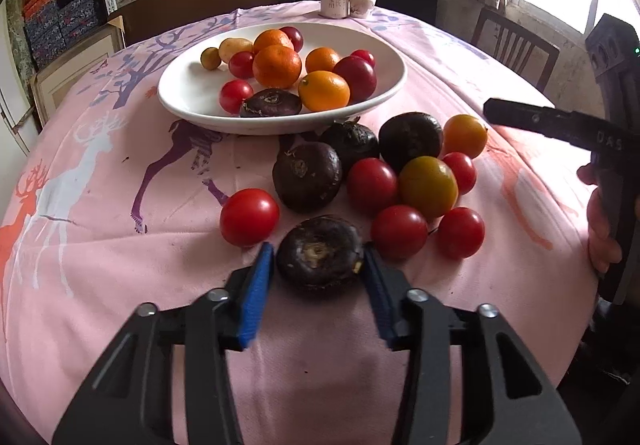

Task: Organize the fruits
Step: 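Grasp a dark purple tomato with the left tool while the right grasps an orange, then place both fruits on the white plate and open both tools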

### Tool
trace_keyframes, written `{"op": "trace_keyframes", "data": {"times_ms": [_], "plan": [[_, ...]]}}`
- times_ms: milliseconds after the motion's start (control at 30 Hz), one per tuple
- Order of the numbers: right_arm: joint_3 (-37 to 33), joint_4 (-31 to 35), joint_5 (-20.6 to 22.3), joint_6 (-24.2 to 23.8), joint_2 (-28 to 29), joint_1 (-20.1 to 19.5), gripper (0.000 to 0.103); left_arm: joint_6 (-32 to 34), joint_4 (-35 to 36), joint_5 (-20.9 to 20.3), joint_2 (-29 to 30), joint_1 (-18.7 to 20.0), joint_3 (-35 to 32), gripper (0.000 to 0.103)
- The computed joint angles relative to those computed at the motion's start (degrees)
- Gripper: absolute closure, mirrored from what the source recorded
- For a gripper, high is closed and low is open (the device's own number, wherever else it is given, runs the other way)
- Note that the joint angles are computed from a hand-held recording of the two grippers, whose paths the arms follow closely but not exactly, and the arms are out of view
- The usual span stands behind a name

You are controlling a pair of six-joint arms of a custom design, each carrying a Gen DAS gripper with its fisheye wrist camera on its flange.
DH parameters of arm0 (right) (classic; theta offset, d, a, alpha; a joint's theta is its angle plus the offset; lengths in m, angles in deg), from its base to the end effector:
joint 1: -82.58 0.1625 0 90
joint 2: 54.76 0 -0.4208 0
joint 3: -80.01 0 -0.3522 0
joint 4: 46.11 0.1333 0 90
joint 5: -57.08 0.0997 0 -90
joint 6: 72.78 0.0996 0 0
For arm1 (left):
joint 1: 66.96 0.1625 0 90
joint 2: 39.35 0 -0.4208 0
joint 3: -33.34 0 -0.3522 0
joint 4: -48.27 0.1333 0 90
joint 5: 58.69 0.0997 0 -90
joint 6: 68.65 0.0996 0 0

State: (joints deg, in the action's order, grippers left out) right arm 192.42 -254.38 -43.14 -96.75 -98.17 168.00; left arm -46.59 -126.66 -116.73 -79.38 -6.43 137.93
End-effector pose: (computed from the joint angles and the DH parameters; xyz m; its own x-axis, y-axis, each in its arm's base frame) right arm 0.0696 -0.5787 0.1345 -0.9077 -0.0700 0.4136 -0.3466 0.6807 -0.6454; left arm -0.1314 -0.6107 0.0706 -0.5954 0.5447 -0.5906 0.7389 0.6599 -0.1362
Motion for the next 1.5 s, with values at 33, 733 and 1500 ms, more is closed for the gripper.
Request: {"op": "trace_keyframes", "data": {"times_ms": [33,733,1500], "plan": [[-0.3,0.6,-0.5,-0.1,0.1,0.1,0.048,0.0,-1.6,-0.6,-0.2,0.1,0.5,0.062],[-2.7,1.8,-5.4,-2.6,2.3,2.0,0.067,0.5,-13.8,-5.6,-2.1,0.9,4.8,0.062],[-29.6,21.9,-9.2,2.5,8.4,6.0,0.066,0.8,0.7,-0.2,7.3,1.8,-21.8,0.062]]}}
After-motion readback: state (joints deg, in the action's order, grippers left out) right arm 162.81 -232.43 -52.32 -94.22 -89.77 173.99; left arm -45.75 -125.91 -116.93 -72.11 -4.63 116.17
